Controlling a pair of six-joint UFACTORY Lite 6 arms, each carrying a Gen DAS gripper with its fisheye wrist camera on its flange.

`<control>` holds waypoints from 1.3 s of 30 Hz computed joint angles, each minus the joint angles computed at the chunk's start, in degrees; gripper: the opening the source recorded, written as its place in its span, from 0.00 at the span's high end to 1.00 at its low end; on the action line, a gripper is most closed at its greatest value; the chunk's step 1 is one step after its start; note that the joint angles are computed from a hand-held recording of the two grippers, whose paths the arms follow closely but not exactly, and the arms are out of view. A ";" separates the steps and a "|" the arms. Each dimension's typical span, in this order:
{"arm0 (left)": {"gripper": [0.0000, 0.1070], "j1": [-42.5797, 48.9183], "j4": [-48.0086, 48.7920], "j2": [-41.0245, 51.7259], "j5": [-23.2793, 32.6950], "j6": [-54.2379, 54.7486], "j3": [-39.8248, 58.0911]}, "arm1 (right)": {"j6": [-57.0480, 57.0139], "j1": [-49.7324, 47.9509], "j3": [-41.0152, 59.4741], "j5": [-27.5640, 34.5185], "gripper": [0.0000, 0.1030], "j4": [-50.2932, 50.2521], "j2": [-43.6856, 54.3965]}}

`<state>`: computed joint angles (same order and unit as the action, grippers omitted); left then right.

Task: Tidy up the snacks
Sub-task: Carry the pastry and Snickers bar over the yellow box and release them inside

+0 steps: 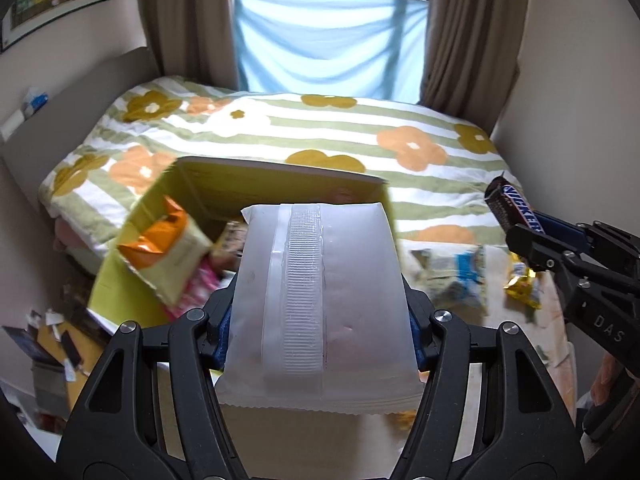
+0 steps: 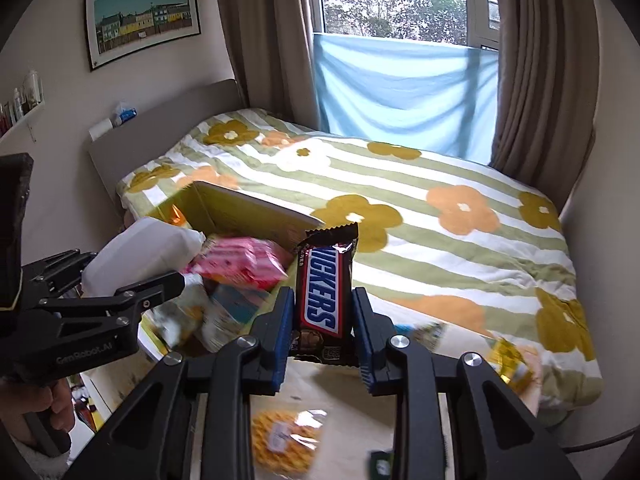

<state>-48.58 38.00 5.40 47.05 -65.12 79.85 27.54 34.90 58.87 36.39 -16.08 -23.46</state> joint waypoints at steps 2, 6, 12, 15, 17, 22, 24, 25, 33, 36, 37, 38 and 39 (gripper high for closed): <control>0.43 4.91 -2.33 -2.55 -2.63 4.77 -3.32 | 6.42 3.88 3.49 -0.94 0.74 -3.92 5.31; 0.43 16.65 -10.60 -5.31 -8.94 19.09 -8.63 | 17.76 10.13 11.32 -0.82 0.74 -11.90 16.06; 0.43 28.35 -25.13 -3.80 -15.63 41.47 -12.23 | 25.70 13.80 20.35 0.34 0.74 -14.92 27.24; 0.39 30.60 -27.98 -3.16 -17.47 45.93 -13.41 | 26.39 15.07 23.41 1.96 0.74 -14.73 30.75; 0.16 30.69 -24.91 -3.61 -18.26 44.29 -14.20 | 25.79 15.30 25.25 2.95 0.74 -14.06 32.58; 0.04 31.32 -19.35 -5.49 -18.44 40.93 -15.88 | 20.91 14.27 28.32 2.63 0.74 -9.88 36.04; 0.04 32.69 -21.55 -6.21 -18.46 42.75 -16.70 | 18.40 13.81 30.55 2.37 0.74 -7.69 38.10; 0.04 33.40 -23.34 -6.77 -18.62 44.30 -17.25 | 17.20 13.68 31.94 2.29 0.74 -6.59 39.24; 0.04 33.48 -18.78 -9.30 -17.71 40.24 -19.39 | 4.18 12.35 47.23 3.63 0.74 6.01 51.21; 0.04 33.96 -19.49 -10.14 -17.86 41.01 -20.13 | 2.79 11.77 48.26 2.95 0.24 8.72 52.82; 0.04 34.19 -19.80 -10.37 -17.86 41.47 -20.38 | 2.97 11.78 46.68 1.67 0.08 8.77 51.98; 0.04 34.19 -19.97 -10.56 -17.82 41.62 -20.65 | 3.31 11.87 44.68 0.17 0.00 8.53 50.72; 0.04 34.26 -20.23 -10.84 -17.84 41.89 -20.95 | 3.71 12.01 43.29 -0.48 0.00 8.23 49.77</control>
<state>-14.33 17.77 -5.44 29.22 -23.23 58.91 31.25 46.91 102.16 35.91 -7.85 26.32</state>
